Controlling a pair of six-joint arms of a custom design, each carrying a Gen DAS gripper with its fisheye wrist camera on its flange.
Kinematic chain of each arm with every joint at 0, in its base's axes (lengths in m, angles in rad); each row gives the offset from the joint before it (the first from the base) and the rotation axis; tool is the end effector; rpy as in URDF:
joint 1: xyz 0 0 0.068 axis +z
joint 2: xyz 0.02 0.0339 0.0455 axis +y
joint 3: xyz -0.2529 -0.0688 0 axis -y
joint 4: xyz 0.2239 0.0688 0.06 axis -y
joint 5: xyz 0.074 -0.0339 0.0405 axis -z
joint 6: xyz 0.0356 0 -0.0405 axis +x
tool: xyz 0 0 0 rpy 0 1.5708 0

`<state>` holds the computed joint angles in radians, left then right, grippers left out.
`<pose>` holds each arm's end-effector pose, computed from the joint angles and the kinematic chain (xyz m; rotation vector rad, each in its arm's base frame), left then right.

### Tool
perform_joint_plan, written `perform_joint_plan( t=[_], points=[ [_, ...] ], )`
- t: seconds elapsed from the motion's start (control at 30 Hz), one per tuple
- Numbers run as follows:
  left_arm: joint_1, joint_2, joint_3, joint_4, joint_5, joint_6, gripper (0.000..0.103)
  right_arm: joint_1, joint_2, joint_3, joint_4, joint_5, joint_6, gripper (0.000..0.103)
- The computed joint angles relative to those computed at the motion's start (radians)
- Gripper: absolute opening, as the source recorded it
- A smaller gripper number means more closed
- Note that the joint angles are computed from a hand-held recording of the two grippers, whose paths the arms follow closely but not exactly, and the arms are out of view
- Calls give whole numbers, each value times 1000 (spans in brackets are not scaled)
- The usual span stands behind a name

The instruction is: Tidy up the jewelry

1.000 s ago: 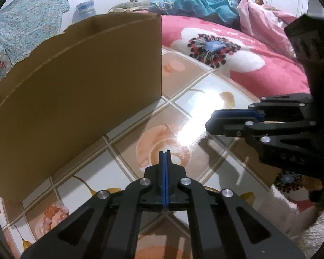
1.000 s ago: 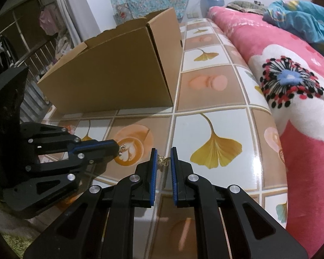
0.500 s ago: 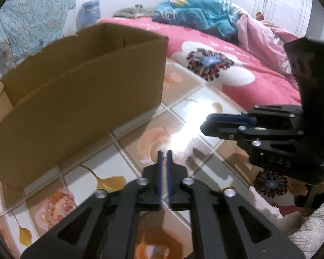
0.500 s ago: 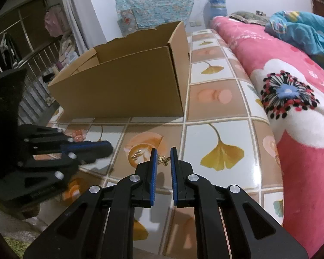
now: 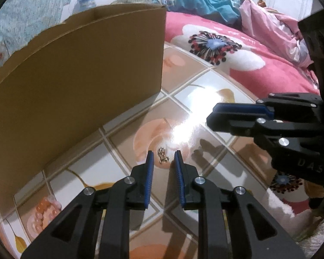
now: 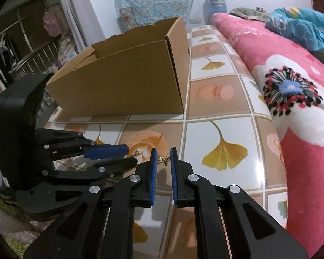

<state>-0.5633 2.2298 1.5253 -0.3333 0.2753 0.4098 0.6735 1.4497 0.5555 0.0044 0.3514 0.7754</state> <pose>0.3663 -0.2428 0.1209 1.3035 2.2539 -0.4138 0.1984 0.1426 0.1441 0.2727 2.3869 0.2442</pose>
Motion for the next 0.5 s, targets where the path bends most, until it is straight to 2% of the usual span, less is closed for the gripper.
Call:
perform_joint_plan(
  t=[0.03,0.07,0.1,0.27,0.5],
  points=[
    [-6,-2,-8,14,-10,10,17,0,1,-2,3,-1,2,10],
    [-13,-5,-19,34,-25,21,7,-3,3,-4,7,-3,2,10],
    [-18,-6,-26,51,-37,33,4,-6,4,-6,9,-6,3,10],
    [-6,-14,-25,53,-13,24,3,-19,1,-11,14,-13,-1,10],
    [47,-109,-81,58,64,-11,3,-10,-26,-13,-2,3,2,10]
  ],
)
